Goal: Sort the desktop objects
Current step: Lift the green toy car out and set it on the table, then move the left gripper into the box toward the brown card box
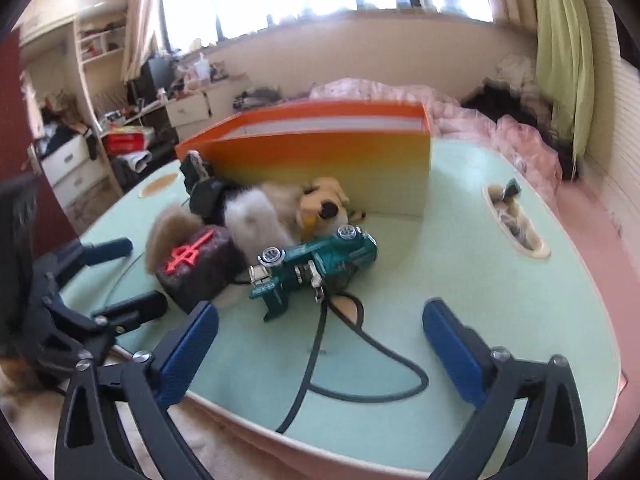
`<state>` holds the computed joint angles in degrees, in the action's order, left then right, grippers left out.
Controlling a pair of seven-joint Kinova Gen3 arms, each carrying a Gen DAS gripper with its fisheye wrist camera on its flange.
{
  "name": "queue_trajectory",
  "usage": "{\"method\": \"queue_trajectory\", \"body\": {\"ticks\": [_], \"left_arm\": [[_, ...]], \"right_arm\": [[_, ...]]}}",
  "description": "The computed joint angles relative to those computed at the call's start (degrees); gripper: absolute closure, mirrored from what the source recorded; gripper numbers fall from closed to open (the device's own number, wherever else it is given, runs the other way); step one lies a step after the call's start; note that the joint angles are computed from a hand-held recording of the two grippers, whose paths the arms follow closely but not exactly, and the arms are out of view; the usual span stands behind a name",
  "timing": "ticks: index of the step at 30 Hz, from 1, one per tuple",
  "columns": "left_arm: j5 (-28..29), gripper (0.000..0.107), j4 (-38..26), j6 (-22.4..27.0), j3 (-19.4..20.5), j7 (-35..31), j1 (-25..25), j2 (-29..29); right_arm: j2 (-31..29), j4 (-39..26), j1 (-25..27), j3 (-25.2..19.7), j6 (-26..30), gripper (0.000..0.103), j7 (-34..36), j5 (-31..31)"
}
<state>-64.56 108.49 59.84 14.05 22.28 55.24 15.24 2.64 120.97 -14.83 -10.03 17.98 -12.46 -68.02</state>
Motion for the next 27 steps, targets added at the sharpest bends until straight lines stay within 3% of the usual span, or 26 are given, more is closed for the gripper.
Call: {"method": "queue_trajectory", "body": {"ticks": [2, 4, 27], "left_arm": [[0.1, 0.005, 0.1, -0.2, -0.1, -0.2, -0.2, 0.0], [0.0, 0.005, 0.3, -0.3, -0.1, 0.0, -0.3, -0.2], [0.1, 0.005, 0.1, -0.1, 0.0, 0.1, -0.1, 0.2]], "right_arm": [[-0.2, 1.1, -2.6, -0.4, -4.7, 0.000, 2.5, -1.2], [0.1, 1.2, -2.0, -2.2, -6.7, 0.000, 1.7, -1.1], [-0.4, 1.8, -1.6, -1.7, -5.8, 0.000, 4.2, -3.3]]}}
